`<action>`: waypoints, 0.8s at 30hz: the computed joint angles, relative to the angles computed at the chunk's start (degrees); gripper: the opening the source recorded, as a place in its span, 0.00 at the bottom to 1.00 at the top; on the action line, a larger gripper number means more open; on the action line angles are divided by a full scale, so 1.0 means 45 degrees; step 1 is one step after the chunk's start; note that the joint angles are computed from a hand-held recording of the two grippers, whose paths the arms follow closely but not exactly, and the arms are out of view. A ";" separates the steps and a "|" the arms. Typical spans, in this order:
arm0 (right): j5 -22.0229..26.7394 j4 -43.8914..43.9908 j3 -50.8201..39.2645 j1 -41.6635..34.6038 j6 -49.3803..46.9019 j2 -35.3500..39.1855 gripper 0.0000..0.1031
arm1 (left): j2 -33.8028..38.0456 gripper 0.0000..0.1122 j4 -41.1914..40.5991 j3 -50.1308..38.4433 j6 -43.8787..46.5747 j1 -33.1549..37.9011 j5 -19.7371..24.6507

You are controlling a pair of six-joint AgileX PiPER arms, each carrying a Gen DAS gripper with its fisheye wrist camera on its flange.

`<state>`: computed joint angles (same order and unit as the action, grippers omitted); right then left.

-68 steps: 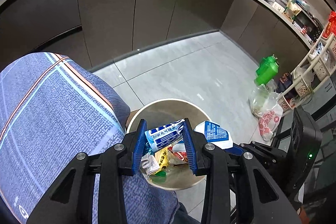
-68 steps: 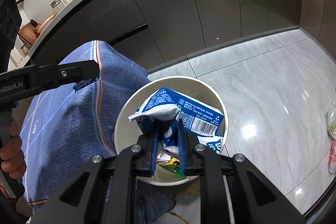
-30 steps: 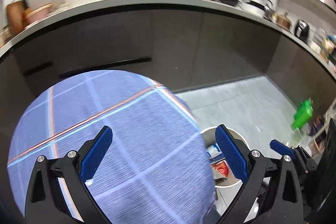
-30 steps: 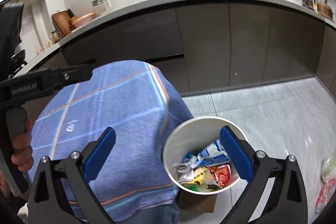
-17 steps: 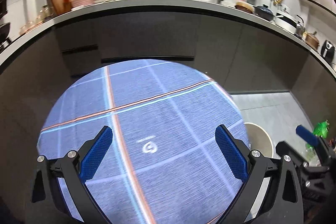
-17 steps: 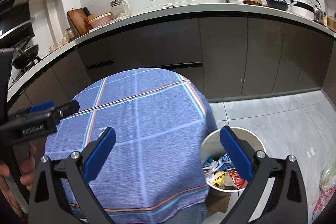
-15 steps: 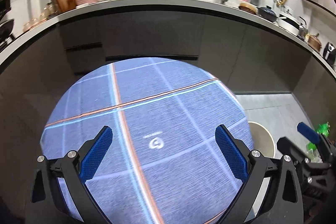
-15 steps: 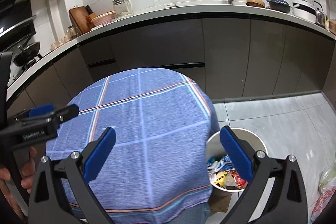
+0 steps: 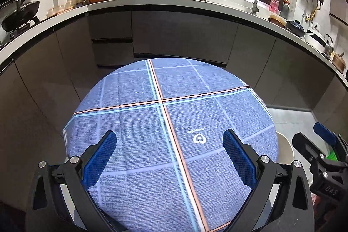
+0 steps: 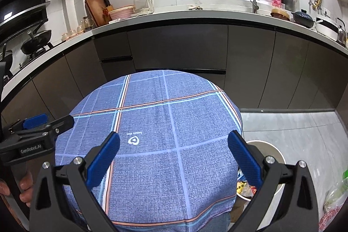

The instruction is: Collect trash

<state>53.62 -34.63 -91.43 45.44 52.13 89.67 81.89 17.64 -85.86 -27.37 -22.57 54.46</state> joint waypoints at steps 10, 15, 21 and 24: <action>-0.0013 0.0205 -0.0273 -0.0088 -0.0232 0.0264 0.97 | -0.0093 0.84 -0.0225 0.0168 0.0203 0.0381 -0.0029; -0.0056 0.0158 -0.0200 -0.0122 -0.0160 0.0208 0.97 | -0.0016 0.84 -0.0238 0.0050 0.0276 0.0391 -0.0002; -0.0176 0.0078 0.0073 -0.0120 -0.0075 0.0026 0.97 | -0.0065 0.84 -0.0108 0.0105 0.0158 0.0214 -0.0007; -0.0180 0.0062 0.0080 -0.0113 -0.0055 0.0024 0.97 | -0.0096 0.84 -0.0072 0.0139 0.0101 0.0178 -0.0008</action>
<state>52.81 -34.35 -91.07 44.93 51.88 89.78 81.46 17.32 -85.23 -26.92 -21.77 54.43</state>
